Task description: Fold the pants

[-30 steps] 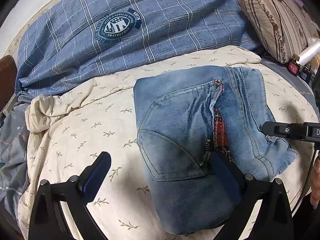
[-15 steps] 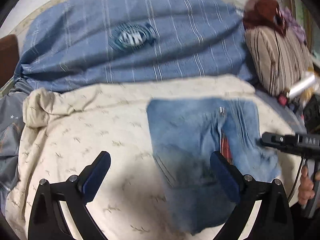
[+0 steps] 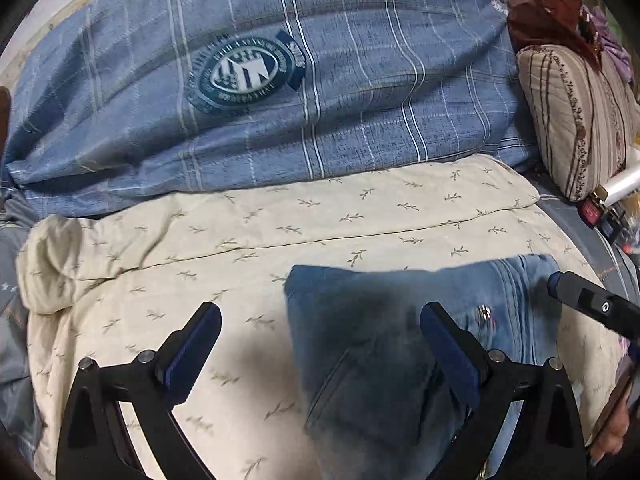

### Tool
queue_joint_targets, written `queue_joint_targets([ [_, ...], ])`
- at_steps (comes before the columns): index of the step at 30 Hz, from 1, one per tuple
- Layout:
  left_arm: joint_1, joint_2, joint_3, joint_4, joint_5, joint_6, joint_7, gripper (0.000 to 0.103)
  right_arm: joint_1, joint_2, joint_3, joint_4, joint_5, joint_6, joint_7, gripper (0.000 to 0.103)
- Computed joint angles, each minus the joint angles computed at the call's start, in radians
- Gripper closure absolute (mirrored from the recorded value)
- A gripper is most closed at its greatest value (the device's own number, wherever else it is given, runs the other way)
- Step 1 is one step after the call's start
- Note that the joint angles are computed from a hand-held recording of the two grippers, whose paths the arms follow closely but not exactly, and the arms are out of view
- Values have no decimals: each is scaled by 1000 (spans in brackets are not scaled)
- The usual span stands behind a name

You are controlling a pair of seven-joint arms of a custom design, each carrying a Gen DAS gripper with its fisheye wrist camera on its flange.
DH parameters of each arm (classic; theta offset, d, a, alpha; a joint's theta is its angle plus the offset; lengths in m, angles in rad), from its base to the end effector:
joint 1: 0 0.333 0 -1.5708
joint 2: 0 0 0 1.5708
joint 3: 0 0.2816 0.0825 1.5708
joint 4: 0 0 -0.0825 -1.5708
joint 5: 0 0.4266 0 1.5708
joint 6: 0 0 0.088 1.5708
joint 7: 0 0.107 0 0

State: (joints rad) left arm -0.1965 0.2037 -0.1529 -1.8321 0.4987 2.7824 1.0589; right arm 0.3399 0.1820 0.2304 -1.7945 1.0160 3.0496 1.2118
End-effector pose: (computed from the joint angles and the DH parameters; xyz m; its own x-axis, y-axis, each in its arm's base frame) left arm 0.6436 -0.2511 0.4531 -0.1961 -0.9788 -0.0592 -0.6782 0.1790 -0.7127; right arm 0.6106 0.3021 0.4952 0.2349 -0.7585 -0.6078 -0.6680 0.3282 -0.6678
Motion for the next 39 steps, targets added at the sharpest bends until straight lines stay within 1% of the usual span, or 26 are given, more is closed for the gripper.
queue_joint_targets([
  [1, 1, 24, -8, 30, -19, -27, 22, 3, 17, 14, -26, 9, -68, -3, 65, 74],
  [2, -7, 49, -6, 62, -13, -60, 25, 3, 29, 30, -51, 21, -133, -20, 135, 74],
  [3, -15, 68, -2, 85, -4, -85, 25, 3, 32, 46, -70, 38, -188, -61, 201, 74],
  [5, -21, 102, -3, 119, -9, -121, 46, 3, 24, 74, -87, 66, -257, -130, 295, 75],
  [7, -26, 114, 3, 123, -4, -117, 43, 3, 6, 96, -83, 91, -288, -188, 330, 75],
  [9, -25, 124, 5, 128, -12, -118, 47, 2, 10, 112, -95, 107, -361, -225, 382, 75],
  [13, -24, 157, -1, 178, -48, -183, 83, 0, -11, 129, -76, 117, -378, -237, 394, 75],
  [18, -36, 155, 2, 197, -58, -249, 74, 0, -11, 121, -74, 105, -407, -237, 416, 75],
  [19, -36, 146, 1, 191, -63, -257, 70, 0, -12, 117, -71, 103, -405, -239, 418, 75],
  [21, -31, 104, -2, 146, -71, -242, 57, 0, -26, 95, -57, 87, -370, -251, 403, 75],
  [23, -22, 38, -4, 66, -67, -196, 45, 0, -42, 59, -39, 52, -310, -240, 344, 75],
  [25, -5, -22, -13, -8, -88, -157, 54, 0, -46, 12, -30, 4, -255, -229, 282, 75],
  [29, 23, -174, -31, -192, -178, -84, 94, 0, -27, -88, -33, -96, -148, -219, 158, 75],
  [31, 24, -225, -36, -252, -202, -67, 104, 0, -8, -130, -39, -135, -74, -222, 75, 76],
  [33, 19, -268, -41, -303, -224, -56, 125, 0, 11, -159, -52, -160, 1, -246, 10, 76],
  [35, 14, -283, -47, -321, -218, -73, 136, 0, 31, -179, -65, -182, 30, -263, -6, 76],
  [37, 10, -285, -57, -330, -179, -89, 121, 0, 49, -196, -74, -209, -8, -256, 31, 76],
  [39, 9, -284, -59, -340, -154, -85, 107, 0, 61, -208, -80, -240, -91, -249, 129, 76],
])
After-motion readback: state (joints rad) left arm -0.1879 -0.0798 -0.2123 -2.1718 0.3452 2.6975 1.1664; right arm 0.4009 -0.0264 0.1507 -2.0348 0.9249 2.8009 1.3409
